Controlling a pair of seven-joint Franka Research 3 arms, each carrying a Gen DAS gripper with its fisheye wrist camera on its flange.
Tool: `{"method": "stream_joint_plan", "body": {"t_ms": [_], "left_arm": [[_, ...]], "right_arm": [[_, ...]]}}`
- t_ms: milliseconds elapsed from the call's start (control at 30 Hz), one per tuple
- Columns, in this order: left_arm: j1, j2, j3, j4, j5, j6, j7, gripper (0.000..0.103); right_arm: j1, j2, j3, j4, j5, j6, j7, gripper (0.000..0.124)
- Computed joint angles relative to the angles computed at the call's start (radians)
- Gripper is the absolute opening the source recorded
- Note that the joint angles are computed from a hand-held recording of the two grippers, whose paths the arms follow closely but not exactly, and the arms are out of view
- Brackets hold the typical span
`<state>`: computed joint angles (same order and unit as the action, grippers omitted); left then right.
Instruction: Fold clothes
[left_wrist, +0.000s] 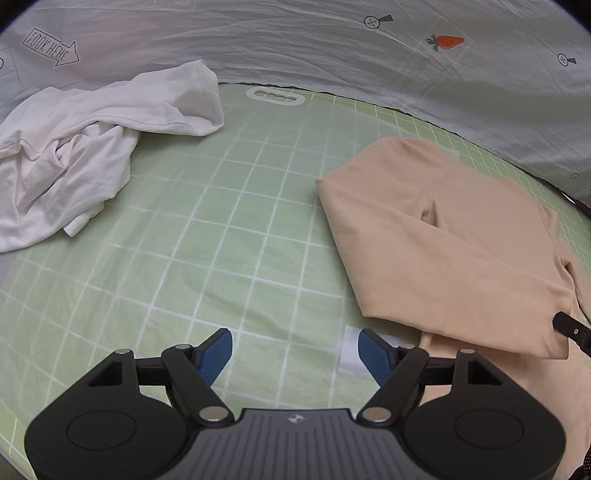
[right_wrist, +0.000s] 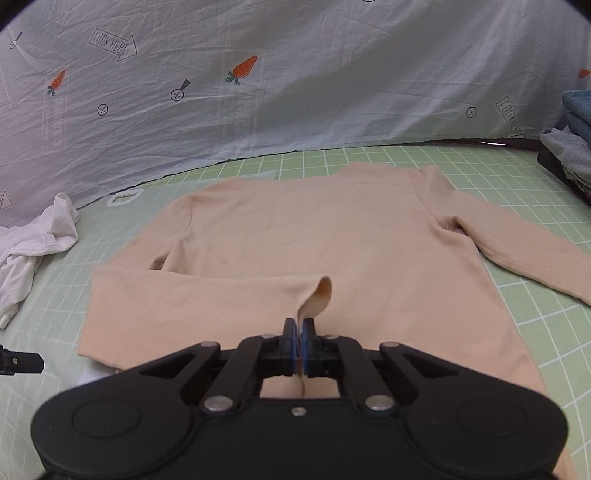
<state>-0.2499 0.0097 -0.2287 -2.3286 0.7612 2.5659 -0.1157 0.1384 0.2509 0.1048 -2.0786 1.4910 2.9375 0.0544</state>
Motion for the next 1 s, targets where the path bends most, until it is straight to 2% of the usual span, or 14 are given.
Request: {"method": "stream_joint_plan", "body": {"t_ms": [167, 233, 433, 700, 833, 1000], "left_arm": [[-0.062, 0.107, -0.023, 0.156, 0.0, -0.087, -0.047, 0.076], [-0.098, 0.157, -0.025, 0.23, 0.007, -0.132, -0.054, 0.078], [-0.202, 0.317, -0.005, 0.451, 0.005, -0.223, -0.053, 0.079], [-0.288, 0.542, 0.032, 0.761, -0.149, -0.382, -0.043, 0.079], [-0.329, 0.624, 0.063, 0.889, -0.187, -0.482, -0.069, 0.09], [-0.347, 0.715, 0.076, 1.04, -0.238, -0.594, -0.025, 0.101]], "right_arm": [[-0.055, 0.0, -0.033, 0.033, -0.097, -0.118, 0.044, 0.003], [-0.084, 0.003, -0.039, 0.054, -0.11, -0.167, 0.025, 0.003], [-0.164, 0.056, -0.065, 0.151, -0.162, -0.29, 0.014, 0.003], [-0.284, 0.192, -0.065, 0.329, -0.309, -0.42, 0.03, 0.003], [-0.328, 0.279, -0.051, 0.447, -0.379, -0.467, 0.044, 0.003], [-0.368, 0.407, -0.028, 0.631, -0.467, -0.51, 0.156, 0.003]]}}
